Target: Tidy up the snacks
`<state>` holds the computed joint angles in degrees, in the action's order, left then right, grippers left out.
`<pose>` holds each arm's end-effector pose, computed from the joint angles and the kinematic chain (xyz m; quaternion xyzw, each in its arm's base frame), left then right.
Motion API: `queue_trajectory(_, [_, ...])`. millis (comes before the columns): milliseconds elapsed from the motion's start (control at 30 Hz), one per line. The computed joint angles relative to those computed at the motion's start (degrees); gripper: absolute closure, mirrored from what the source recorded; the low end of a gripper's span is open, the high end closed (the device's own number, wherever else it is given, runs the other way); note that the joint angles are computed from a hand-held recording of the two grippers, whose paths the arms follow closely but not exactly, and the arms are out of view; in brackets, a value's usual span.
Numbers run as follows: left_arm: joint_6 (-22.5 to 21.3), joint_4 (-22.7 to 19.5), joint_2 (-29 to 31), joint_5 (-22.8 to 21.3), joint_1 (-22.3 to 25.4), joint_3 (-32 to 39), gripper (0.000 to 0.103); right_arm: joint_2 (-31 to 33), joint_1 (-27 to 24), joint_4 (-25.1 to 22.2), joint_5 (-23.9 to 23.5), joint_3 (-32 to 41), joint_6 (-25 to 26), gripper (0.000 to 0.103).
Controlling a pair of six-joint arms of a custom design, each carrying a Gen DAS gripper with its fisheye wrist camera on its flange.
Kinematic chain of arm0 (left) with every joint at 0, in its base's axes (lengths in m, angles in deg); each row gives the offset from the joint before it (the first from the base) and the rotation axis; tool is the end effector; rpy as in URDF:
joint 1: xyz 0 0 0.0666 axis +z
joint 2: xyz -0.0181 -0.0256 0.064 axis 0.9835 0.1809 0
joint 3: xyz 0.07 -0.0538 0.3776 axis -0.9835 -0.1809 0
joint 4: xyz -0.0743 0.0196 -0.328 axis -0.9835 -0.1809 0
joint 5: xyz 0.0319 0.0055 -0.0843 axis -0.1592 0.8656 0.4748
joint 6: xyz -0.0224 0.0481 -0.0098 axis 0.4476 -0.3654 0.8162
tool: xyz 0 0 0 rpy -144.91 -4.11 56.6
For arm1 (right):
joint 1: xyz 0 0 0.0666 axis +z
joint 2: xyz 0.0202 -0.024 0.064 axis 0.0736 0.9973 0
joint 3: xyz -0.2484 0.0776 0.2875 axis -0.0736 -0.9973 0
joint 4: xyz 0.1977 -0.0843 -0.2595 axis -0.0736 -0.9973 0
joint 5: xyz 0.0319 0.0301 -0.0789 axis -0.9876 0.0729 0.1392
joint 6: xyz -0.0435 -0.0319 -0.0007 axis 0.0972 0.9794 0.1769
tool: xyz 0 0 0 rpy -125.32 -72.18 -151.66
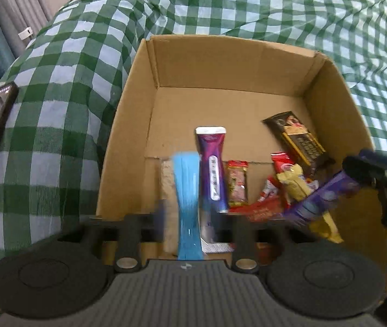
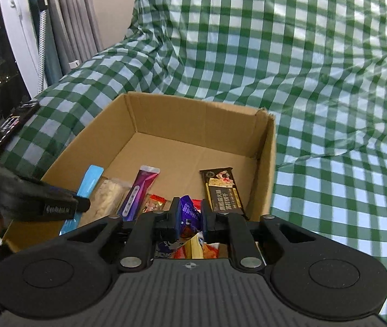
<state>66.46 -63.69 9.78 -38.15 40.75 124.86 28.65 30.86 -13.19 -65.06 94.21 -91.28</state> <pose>0.3984 -0.3085 0.5013 0.1450 0.9596 0.0265 0.2396 0.3023 0.1410 0.5045 0.0278 0.9192 0.0538 0.3890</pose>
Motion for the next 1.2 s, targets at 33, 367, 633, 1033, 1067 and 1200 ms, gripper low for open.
queue_trajectory(33, [-0.1, 0.3, 0.0, -1.0, -0.2, 0.2, 0.003, 0.6, -0.9, 1.1, -0.2, -0.1, -0.6, 0.075])
queue_trajectory(367, [1.1, -1.6, -3.6, -3.0, -2.3, -1.7, 0.0, -1.1, 0.6, -2.2, 6.0, 0.8, -6.4, 0.006])
queue_trajectory(633, [6.9, -3.1, -11.7, -4.7, -7.3, -7.7, 0.0, -5.6, 13.0, -13.2, 14.4, 1.0, -17.8, 0.001])
queue_trajectory(1033, [14.9, -6.8, -20.0, -11.6, -15.4, -13.6, 0.0, -7.2, 31.5, -27.0, 30.3, 4.0, -32.7, 0.001])
queue_trajectory(1067, [15.1, -7.0, -20.3, -12.1, -15.9, -13.8, 0.0, -7.1, 32.7, -28.3, 31.4, 4.4, -34.0, 0.001])
queue_trajectory(1200, [16.6, -8.2, -21.4, -14.1, -18.2, -14.2, 0.0, -6.6, 36.8, -32.4, 35.1, 5.5, -37.9, 0.001])
